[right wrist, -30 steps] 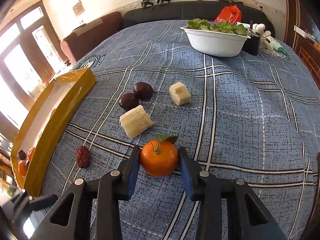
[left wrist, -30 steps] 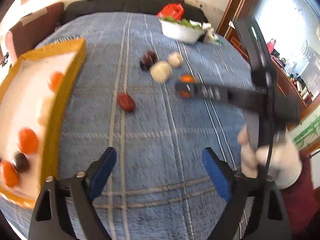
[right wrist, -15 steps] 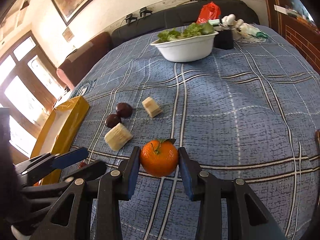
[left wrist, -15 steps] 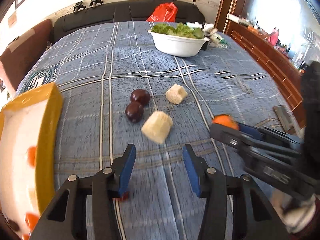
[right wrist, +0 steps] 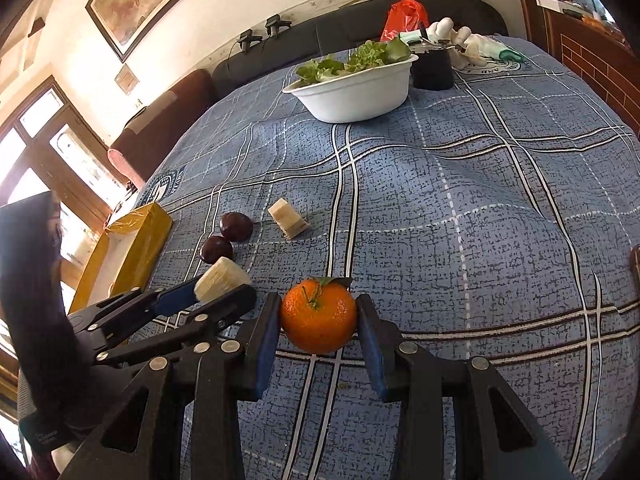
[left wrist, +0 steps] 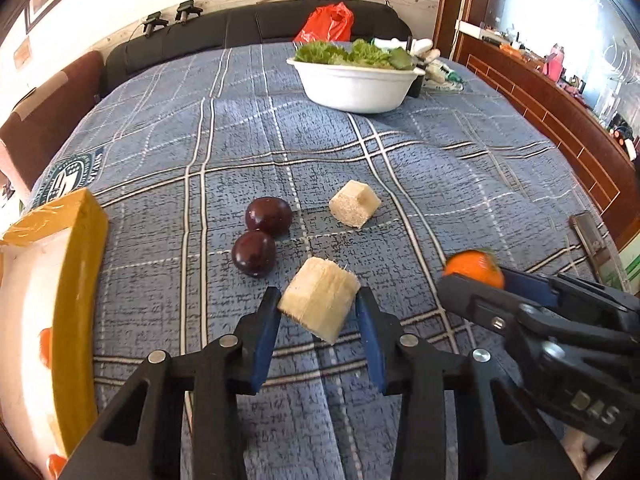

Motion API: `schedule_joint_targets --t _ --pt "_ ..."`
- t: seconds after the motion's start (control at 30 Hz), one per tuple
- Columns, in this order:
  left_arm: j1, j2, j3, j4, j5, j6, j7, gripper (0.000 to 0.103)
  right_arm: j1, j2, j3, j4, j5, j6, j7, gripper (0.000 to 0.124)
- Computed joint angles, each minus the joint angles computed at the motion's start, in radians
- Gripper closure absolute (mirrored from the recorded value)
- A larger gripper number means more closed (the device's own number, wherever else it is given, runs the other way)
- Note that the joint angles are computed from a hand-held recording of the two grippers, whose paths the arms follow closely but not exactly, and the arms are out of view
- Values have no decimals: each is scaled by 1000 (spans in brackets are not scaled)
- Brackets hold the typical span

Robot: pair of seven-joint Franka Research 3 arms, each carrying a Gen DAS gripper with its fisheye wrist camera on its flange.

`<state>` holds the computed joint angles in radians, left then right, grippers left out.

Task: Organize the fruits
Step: 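Grasp the white peeled chunk with the left tool while the right tool grasps a mandarin, then carry the chunk and mandarin over the yellow tray and open both tools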

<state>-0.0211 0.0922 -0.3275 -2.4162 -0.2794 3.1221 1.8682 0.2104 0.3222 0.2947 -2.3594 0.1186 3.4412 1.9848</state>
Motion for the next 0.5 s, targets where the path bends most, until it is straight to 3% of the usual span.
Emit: schedule_joint_targets --t 0.07,0.17,0.27,0.4,0.5 --pt "49 -30 -70 -14 -168 -2 125 66 -18 3 17 -2 -16 12 8 83" --pt "47 -87 -90 -30 -431 -19 321 66 -65 9 55 -10 -68 42 43 83" --pt "-9 -156 -44 -67 -625 -17 460 66 -89 12 70 -16 -122 67 81 83" --pt "-122 -247 73 -123 -899 13 642 66 30 3 -24 -13 -58 82 34 83" --pt "-132 -308 136 -175 -897 8 628 65 136 -1 -100 -8 44 85 -42 83"
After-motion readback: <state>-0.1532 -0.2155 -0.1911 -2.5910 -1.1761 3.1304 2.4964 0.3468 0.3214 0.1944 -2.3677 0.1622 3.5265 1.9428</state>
